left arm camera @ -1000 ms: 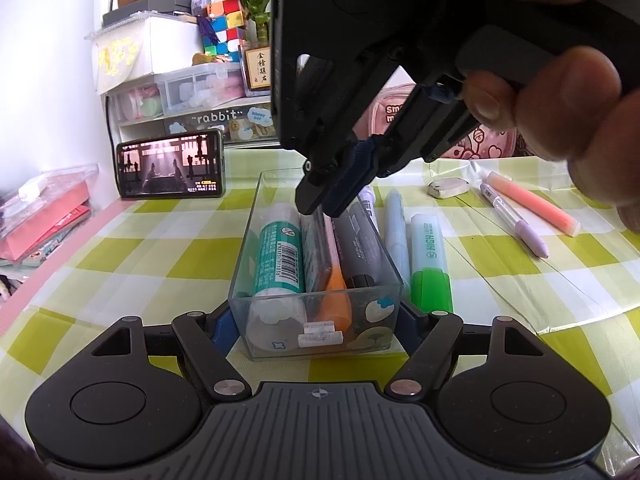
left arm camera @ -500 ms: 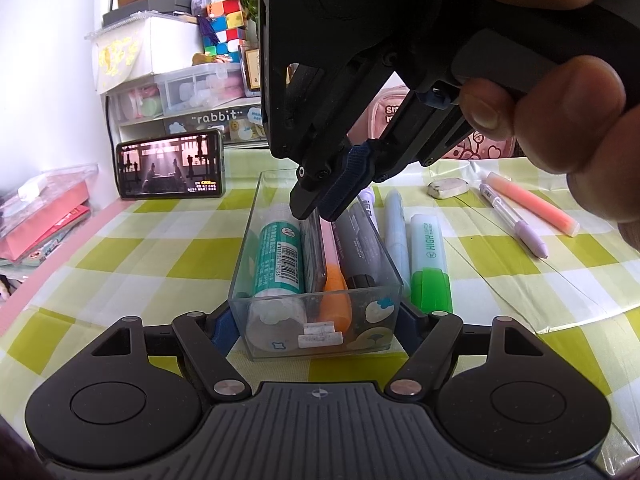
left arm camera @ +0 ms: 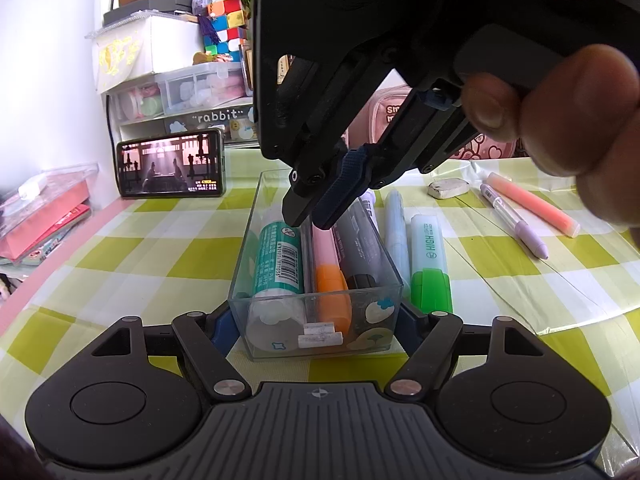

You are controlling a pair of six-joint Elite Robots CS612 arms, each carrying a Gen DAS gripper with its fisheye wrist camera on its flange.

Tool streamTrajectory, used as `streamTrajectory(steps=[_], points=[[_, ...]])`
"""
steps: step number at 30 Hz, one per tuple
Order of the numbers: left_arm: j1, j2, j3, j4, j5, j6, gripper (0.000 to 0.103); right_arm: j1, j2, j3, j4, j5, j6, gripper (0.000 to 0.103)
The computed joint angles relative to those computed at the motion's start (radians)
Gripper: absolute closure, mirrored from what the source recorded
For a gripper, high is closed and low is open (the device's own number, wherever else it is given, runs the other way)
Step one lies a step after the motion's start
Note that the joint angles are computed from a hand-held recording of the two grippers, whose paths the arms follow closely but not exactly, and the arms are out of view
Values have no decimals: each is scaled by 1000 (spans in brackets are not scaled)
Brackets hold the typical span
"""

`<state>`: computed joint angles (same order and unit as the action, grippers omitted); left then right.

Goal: Organize stationery
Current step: 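Push the pencil-lead case down into the box and open the right gripper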

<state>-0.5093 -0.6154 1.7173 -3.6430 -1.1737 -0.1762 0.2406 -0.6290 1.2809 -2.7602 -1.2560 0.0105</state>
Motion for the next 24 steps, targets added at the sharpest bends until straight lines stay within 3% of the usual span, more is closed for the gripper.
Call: streamTrajectory(steps=[12, 16, 20, 24], points=[[1, -2, 1, 2, -5, -1, 29, 13, 5, -1, -14, -58, -43, 92], [1, -1, 1, -1, -3, 2, 29, -5, 6, -11, 19, 2, 16, 92], [3, 1, -1, -4, -10, 0, 29, -14, -7, 9, 3, 56, -3, 89], [3, 1, 0, -5, -9, 0, 29, -12, -5, 8, 0, 46, 17, 89]])
